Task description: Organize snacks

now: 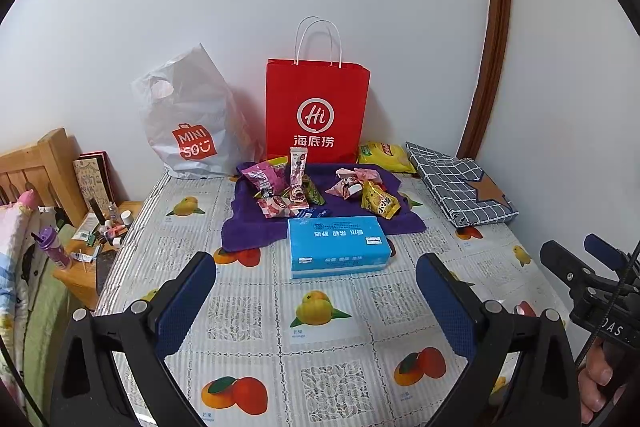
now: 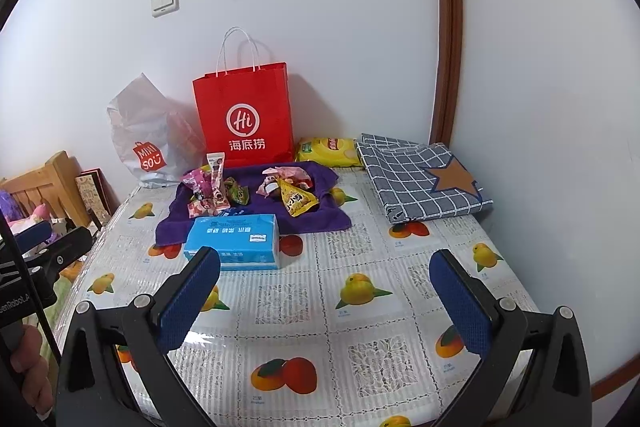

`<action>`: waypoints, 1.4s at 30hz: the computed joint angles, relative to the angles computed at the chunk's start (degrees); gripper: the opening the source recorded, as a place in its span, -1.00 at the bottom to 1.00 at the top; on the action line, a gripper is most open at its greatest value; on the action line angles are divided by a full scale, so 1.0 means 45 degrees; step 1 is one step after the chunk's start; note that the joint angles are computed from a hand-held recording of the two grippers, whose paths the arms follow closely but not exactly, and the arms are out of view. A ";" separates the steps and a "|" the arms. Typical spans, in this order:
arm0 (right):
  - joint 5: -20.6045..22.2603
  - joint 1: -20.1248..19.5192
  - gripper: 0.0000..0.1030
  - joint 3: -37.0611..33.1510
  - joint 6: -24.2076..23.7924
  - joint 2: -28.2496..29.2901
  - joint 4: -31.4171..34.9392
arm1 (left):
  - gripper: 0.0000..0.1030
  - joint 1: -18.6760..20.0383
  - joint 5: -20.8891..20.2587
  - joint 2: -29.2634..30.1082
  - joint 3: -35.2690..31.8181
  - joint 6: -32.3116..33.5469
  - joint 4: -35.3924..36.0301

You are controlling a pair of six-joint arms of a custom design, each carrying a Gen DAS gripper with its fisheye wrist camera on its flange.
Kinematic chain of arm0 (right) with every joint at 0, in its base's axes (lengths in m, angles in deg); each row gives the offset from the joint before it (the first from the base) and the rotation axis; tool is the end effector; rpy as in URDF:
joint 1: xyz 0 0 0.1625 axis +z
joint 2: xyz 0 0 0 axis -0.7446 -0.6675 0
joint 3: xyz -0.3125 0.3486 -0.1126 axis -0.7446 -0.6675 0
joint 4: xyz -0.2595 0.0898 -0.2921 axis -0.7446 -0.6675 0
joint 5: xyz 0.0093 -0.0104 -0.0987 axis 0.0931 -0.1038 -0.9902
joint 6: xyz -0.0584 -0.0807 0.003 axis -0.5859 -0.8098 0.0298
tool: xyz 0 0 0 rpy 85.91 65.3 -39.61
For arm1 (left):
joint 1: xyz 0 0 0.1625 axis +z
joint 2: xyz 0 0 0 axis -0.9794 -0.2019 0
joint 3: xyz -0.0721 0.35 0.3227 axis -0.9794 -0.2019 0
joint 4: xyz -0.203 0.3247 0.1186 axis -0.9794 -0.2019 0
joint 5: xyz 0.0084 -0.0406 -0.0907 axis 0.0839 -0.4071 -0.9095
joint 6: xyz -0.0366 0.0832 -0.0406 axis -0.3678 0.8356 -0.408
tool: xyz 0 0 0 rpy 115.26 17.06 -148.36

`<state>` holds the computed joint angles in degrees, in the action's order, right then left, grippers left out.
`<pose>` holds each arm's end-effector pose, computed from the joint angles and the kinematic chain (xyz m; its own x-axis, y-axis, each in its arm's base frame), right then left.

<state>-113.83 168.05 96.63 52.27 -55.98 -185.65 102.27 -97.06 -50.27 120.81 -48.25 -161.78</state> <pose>0.3010 -0.3736 0.1275 -0.7331 -0.2377 0.6372 -0.6445 0.5420 -0.5392 -0.1736 -0.3262 0.2767 -0.7310 -0.2191 -0.6463 0.4667 0.5303 -0.7078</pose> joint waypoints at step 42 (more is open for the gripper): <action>0.0316 -0.0140 1.00 0.0153 0.0135 -0.0060 -0.0064 | 0.97 -0.0009 -0.0062 -0.0015 -0.0005 -0.0191 0.0122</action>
<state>-112.40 167.42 97.32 52.88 -56.25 -185.94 102.23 -97.34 -50.34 120.78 -49.11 -161.23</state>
